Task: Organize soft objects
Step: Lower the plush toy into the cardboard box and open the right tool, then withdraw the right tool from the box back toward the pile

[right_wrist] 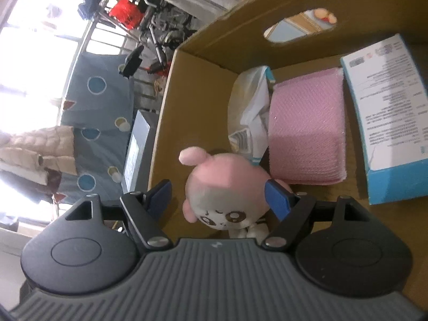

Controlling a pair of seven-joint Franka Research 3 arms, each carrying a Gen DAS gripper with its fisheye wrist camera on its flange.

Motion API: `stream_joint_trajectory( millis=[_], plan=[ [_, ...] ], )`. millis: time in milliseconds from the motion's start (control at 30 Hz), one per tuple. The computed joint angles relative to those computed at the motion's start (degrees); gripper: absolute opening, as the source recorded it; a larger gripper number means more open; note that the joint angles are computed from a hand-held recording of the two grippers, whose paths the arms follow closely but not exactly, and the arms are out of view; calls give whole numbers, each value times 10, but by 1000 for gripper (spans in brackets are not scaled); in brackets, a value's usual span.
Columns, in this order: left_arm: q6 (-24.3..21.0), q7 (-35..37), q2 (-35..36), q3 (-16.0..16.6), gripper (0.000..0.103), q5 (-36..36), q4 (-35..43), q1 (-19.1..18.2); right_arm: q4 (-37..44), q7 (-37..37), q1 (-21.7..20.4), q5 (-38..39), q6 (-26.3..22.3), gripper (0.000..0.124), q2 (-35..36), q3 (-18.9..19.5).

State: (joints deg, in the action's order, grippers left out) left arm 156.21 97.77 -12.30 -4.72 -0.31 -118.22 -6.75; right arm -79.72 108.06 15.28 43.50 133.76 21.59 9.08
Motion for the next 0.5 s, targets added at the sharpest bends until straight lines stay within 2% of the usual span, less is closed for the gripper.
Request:
stream_joint_trajectory(
  millis=[167,300,400,500],
  plan=[
    [16,11,-20,12,92,-37,-15,-12,-31,-37,-15,49,19,77,-31,7],
    [45,30,-49,25,96,-78,-33,-38,-71,-114,-30,101,14,79,-91,4],
    [76,79,-83,51,100,-133,-59,-92,-138,-187,-39,146,8,88,-173,-15],
    [109,145,-118,83,103,-181,-91,-165,-225,-220,-37,146,14,92,-276,-50]
  ],
)
